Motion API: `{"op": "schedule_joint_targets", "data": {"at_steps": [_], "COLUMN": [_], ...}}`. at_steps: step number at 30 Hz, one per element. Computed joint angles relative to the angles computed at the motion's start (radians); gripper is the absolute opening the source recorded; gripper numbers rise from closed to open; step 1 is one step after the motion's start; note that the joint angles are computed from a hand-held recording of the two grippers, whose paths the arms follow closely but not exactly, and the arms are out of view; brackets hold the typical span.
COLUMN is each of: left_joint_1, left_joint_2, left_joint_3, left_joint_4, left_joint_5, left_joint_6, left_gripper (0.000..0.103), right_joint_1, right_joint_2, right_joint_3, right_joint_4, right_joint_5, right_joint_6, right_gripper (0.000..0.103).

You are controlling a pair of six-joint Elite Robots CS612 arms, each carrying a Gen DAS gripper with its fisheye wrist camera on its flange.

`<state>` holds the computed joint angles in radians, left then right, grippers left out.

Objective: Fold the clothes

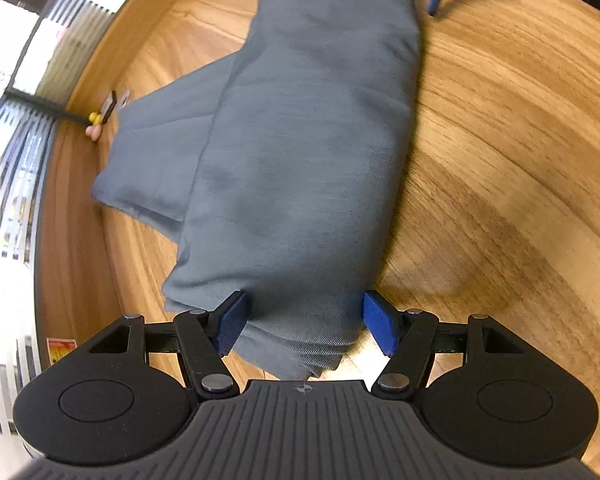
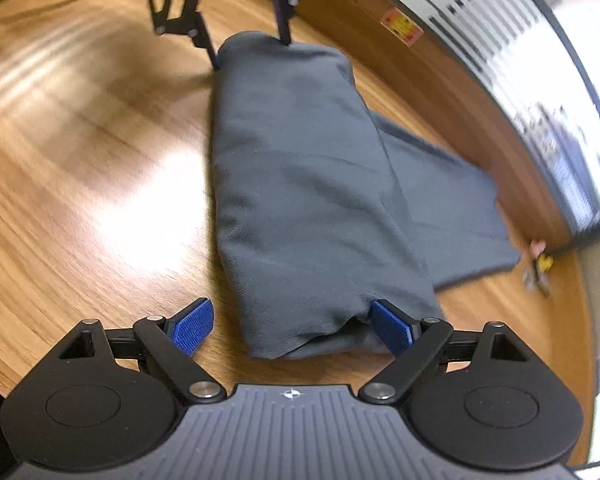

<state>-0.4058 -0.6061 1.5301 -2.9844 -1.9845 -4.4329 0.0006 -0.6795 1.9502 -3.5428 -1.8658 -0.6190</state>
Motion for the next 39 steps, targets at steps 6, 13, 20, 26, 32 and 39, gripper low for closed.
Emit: {"op": "schedule_joint_targets", "data": {"at_steps": [6,13,20,26,32,39], "left_joint_1": [-0.004,-0.01,-0.018,-0.019,-0.012,-0.013], "left_joint_2": [0.002,-0.002,0.001,0.011,0.006,-0.024], "left_joint_3": [-0.002,-0.026,-0.062,-0.066,-0.057,-0.053], "left_joint_4": [0.013,0.089,0.18,0.157,0.145,0.221], "left_joint_5": [0.011,0.02,0.032,0.02,0.006,0.036], "left_joint_6": [0.074,0.124,0.154,0.141,0.102,0.032], "left_gripper": [0.068,0.074,0.068,0.046,0.026,0.023], "right_joint_1": [0.007,-0.012,-0.042,-0.054,-0.062,-0.057], "right_joint_2": [0.023,0.027,0.002,-0.008,-0.017,-0.04], "right_joint_3": [-0.012,-0.022,-0.019,-0.024,-0.038,-0.024], "right_joint_4": [-0.061,-0.056,0.02,0.074,0.133,0.153], "right_joint_5": [-0.02,0.039,0.109,0.125,0.138,0.147], "right_joint_6": [-0.152,-0.29,-0.273,-0.24,-0.201,-0.131], "right_gripper": [0.091,0.083,0.075,0.063,0.041,0.027]}}
